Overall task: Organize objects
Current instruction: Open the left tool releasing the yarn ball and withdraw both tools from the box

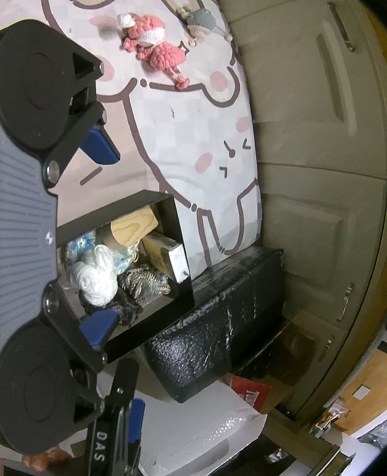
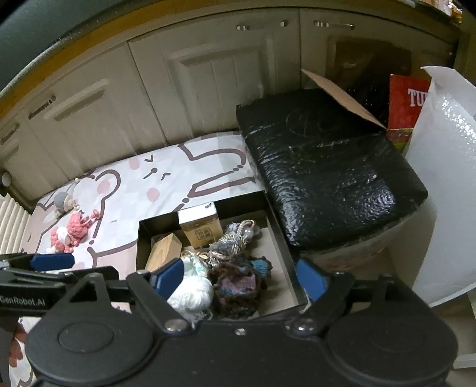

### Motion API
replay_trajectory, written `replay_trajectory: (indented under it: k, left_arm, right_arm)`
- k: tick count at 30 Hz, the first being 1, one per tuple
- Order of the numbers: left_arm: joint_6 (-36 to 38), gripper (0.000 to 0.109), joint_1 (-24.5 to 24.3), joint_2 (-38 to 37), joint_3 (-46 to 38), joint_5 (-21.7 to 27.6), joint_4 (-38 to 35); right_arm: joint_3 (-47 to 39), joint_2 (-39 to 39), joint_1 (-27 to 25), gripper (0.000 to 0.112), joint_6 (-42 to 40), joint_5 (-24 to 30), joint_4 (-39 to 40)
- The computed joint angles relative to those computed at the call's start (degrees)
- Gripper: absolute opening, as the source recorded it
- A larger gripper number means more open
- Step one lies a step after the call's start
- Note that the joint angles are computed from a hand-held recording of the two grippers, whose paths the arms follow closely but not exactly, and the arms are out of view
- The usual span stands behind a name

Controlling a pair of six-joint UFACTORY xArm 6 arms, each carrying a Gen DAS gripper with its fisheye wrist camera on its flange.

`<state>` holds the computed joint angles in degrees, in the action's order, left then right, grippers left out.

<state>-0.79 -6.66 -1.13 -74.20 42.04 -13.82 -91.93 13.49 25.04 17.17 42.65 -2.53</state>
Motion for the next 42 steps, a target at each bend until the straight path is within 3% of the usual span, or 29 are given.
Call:
replay_trajectory:
  k: [2, 8, 22, 30, 42]
  left_arm:
    - [-1.1, 0.103, 0.1, -0.5, 0.7, -0.5, 1.1]
    - [-3.0, 0.103, 0.9, -1.7, 2.4, -1.3, 3.6]
    - [-1.9, 0.103, 3.1, -4.3, 5.5, -4.7, 5.6]
    - [-0.1, 0.103, 6.0, -5.2, 6.4, -5.7, 5.3]
    - [0.8, 0.103, 14.4, -6.7, 7.5, -5.7, 4.9]
  right_arm:
    - [1.0, -0.6, 0.1, 0.096, 0.3, -1.0, -0.8]
    - [4.3, -2.5, 0.5, 0.103, 1.8, -3.6, -3.9]
    - [4.5, -2.4, 1.3, 0.103, 6.1, -3.7, -7.6]
    - [0.4, 0.8, 2.7, 0.103, 8.2, -3.1, -8.8]
    - [-12.9, 10.6, 7.5, 0.103, 7.2, -0.9, -7.7]
